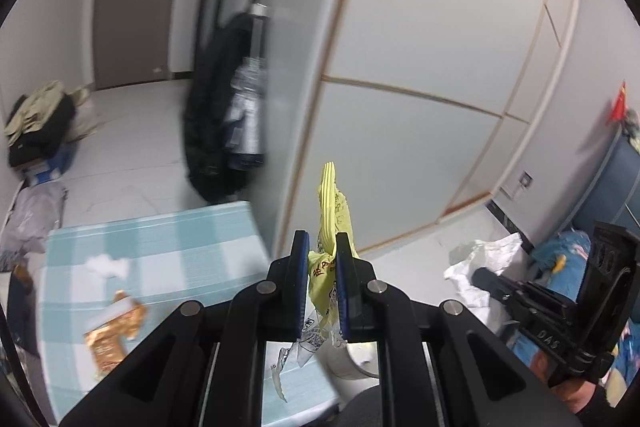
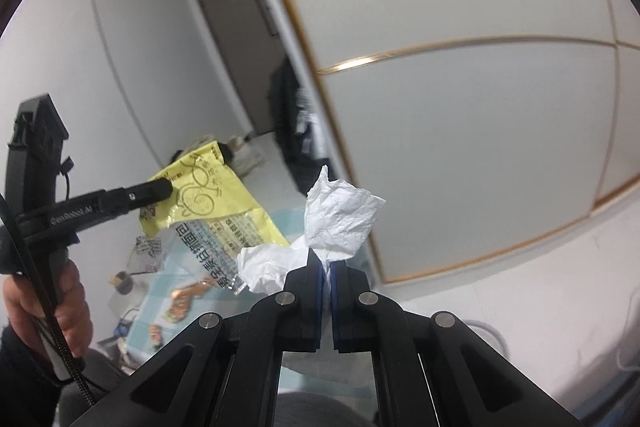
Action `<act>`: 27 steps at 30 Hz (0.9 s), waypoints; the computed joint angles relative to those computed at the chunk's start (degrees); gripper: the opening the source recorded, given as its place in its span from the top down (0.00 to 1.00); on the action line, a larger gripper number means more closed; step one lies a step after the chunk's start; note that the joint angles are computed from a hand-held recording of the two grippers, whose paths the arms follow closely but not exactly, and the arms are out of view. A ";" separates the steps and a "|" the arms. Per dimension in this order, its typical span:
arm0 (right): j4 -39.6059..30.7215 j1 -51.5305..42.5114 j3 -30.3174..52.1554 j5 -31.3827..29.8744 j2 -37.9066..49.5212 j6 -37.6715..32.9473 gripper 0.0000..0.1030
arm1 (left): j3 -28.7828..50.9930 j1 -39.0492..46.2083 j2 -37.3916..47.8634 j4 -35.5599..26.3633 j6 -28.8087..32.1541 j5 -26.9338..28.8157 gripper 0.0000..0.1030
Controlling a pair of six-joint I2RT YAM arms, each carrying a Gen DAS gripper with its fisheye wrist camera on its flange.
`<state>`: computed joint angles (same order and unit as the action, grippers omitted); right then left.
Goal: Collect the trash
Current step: 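Carry the yellow bag and tissue over the white bin with both grippers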
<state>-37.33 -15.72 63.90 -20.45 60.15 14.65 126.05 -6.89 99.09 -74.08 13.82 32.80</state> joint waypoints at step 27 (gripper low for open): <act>13.47 -23.90 -14.46 -11.18 37.39 -8.41 0.96 | -4.19 -30.51 19.53 0.55 2.82 -20.24 0.92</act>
<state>-23.85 -39.62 49.44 -31.63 97.55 6.24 121.86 -37.39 118.61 -73.52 16.64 12.57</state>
